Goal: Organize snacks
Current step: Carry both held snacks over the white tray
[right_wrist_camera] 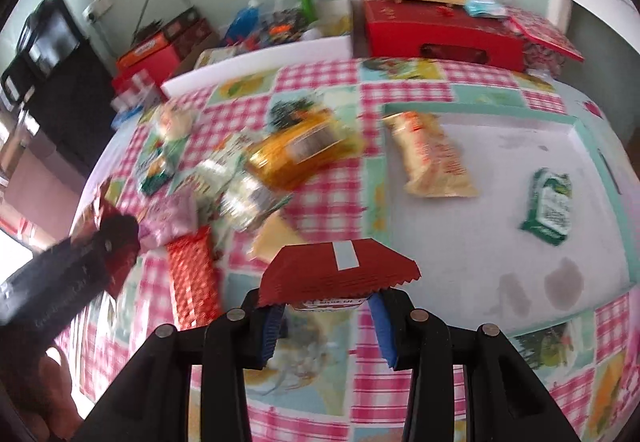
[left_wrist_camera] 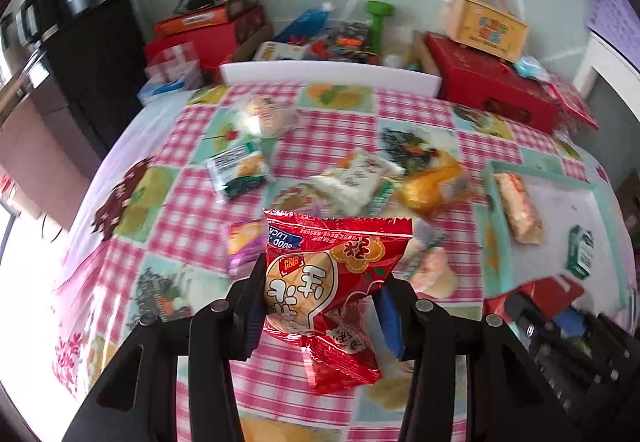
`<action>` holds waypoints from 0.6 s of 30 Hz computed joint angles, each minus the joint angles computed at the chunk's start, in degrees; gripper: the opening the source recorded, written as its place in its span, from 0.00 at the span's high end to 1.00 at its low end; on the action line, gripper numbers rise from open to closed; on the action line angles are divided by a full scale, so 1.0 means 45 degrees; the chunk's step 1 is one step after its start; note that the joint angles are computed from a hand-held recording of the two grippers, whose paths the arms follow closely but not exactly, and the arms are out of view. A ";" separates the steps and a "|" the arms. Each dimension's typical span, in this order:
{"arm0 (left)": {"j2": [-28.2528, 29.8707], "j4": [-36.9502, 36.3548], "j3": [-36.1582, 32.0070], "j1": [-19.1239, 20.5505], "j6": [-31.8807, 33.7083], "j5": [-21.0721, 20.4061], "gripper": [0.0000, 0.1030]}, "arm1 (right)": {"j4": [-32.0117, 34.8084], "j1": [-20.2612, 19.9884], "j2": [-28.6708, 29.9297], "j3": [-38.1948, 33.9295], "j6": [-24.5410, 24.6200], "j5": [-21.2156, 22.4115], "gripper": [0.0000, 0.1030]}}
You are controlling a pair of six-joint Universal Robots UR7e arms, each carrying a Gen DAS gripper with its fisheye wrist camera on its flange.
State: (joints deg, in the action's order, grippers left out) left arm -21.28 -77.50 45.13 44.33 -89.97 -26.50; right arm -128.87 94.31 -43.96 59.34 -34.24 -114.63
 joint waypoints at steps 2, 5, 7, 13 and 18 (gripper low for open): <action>0.0355 -0.0492 -0.0421 -0.0001 0.0895 -0.0011 0.52 | -0.0090 -0.0090 0.0109 -0.0354 0.0276 -0.0178 0.59; 0.0920 -0.0343 -0.1292 -0.0029 0.1466 -0.0056 0.52 | -0.0043 -0.0267 0.0304 -0.0972 0.0659 -0.0319 0.59; 0.1342 -0.0172 -0.1987 -0.0044 0.1749 -0.0040 0.52 | 0.0155 -0.0390 0.0439 -0.1432 0.0968 -0.0320 0.59; 0.2482 -0.2049 -0.3453 0.0041 0.4262 -0.0385 0.52 | -0.0249 -0.0755 0.0902 -0.2740 0.1632 -0.1224 0.59; 0.4244 -0.3083 -0.6184 0.0123 0.6752 -0.0892 0.52 | -0.0342 -0.1039 0.1292 -0.3847 0.2152 -0.1922 0.59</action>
